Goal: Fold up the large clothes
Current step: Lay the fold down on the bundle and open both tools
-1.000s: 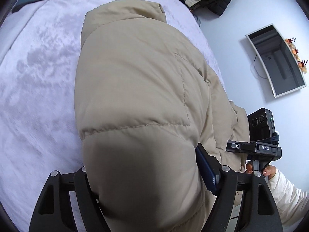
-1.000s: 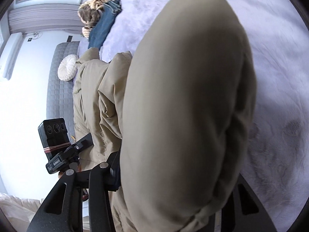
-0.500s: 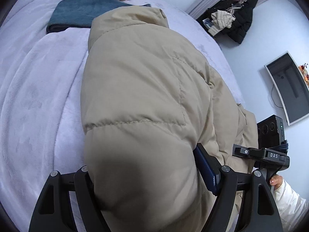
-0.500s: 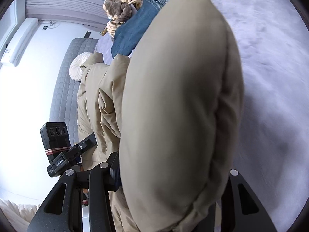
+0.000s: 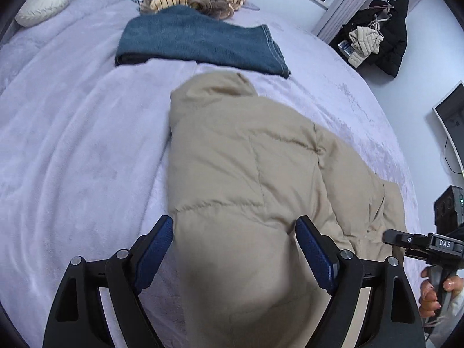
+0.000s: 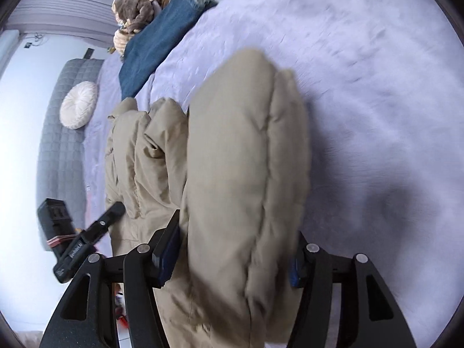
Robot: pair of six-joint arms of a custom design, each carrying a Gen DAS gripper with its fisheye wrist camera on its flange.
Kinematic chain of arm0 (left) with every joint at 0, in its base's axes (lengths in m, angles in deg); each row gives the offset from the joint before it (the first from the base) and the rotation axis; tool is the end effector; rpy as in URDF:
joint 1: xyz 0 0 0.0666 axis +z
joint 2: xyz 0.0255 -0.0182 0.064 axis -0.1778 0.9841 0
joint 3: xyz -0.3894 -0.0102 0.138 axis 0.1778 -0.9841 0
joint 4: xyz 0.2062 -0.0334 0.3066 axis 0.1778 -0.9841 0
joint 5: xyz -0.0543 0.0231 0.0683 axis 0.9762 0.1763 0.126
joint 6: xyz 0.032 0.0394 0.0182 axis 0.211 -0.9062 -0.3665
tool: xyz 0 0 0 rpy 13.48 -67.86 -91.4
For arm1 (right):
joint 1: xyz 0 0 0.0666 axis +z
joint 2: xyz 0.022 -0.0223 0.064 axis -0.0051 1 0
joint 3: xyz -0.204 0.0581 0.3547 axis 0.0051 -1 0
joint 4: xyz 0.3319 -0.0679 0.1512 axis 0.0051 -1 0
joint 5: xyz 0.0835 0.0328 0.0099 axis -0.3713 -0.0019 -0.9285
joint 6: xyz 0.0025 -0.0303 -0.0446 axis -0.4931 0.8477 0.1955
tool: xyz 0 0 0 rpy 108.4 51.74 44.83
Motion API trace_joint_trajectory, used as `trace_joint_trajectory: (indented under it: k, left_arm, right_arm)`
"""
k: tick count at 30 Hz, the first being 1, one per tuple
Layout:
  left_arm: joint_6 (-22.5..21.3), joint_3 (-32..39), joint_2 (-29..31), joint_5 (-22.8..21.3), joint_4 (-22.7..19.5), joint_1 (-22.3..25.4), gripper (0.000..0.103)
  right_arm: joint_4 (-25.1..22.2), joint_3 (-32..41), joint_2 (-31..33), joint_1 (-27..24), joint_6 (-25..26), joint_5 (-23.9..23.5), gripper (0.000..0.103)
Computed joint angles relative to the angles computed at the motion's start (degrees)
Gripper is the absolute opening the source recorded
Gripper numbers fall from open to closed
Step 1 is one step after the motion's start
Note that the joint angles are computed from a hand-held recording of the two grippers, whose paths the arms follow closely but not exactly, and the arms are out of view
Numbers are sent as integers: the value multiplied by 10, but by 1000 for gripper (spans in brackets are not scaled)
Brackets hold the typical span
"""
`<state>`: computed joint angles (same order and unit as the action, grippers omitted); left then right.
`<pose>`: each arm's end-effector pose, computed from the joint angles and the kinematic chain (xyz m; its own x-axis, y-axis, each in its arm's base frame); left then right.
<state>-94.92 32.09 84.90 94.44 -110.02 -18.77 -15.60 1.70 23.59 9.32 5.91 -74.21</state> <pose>0.5238 -0.0948 0.4582 -0.8536 0.2431 -0.4608 0.4247 0.8369 -0.3453 0.3891 0.0753 0.4606 -0.7766 0.6118 -0.1501 0.4526 0.7076 0.5425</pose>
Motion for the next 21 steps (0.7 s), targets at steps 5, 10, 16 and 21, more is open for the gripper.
trace_joint_trajectory:
  k: [5, 10, 16, 21]
  left_arm:
    - [0, 38, 22, -22, 4, -15, 87]
    - [-11, -13, -6, -90, 38, -50, 87]
    - [-4, -30, -18, -106, 43, -60, 87]
    - [-21, -12, -24, -106, -8, -50, 87]
  right_arm:
    - [-32, 55, -28, 41, 9, 108, 26]
    - [-30, 43, -49, 114, 12, 80, 23]
    - [-89, -14, -51, 171, -21, 118, 13]
    - [-79, -49, -60, 167, -48, 112, 11]
